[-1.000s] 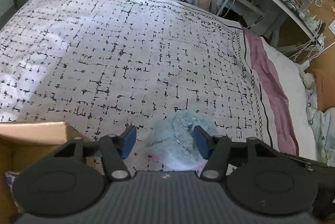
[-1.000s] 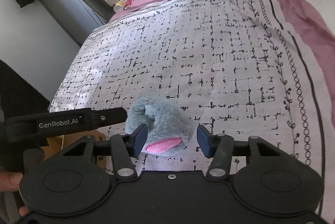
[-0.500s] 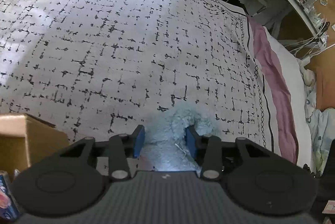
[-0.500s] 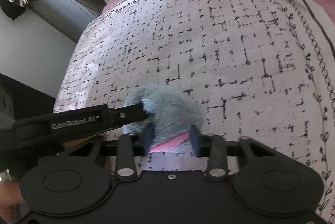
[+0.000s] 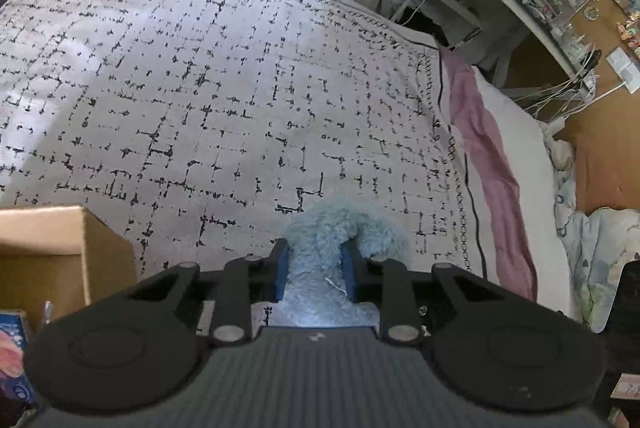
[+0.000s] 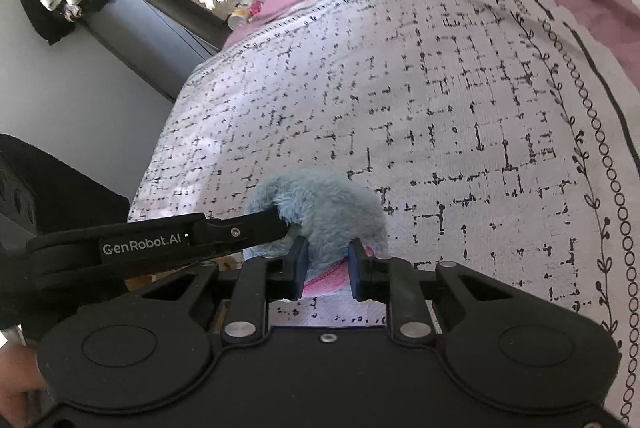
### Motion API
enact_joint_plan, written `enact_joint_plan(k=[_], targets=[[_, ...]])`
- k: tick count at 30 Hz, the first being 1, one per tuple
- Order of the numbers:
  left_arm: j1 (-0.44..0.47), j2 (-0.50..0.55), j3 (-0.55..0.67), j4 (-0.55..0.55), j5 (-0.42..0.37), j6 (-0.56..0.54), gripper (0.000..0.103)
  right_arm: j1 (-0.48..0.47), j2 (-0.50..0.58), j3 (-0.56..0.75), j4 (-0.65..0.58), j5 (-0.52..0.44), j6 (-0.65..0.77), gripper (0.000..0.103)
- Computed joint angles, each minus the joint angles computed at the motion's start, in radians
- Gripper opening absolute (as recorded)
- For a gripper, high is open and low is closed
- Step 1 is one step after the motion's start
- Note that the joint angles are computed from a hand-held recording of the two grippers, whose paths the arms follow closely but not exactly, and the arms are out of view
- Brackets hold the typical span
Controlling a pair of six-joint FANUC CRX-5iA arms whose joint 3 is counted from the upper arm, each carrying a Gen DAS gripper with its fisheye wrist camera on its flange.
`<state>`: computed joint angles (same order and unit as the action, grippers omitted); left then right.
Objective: Organize soft objects
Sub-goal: 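Carry the grey-blue plush with both tools over the box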
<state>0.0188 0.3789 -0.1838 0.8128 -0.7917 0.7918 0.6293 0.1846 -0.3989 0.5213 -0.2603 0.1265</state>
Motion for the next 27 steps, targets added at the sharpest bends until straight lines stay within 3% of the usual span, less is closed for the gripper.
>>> enact_joint_plan(k=[17,27], targets=[[0.09,-0.149,-0.102,0.076,-0.033,-0.129,0.027,0.049,-0.068,-0.058,0.337,0.022,-0.265,0.021],[0.177,-0.211,-0.161,0.115,-0.048,-0.195,0.027,0.099,-0.043,-0.018,0.4,0.017,-0.302,0.021]])
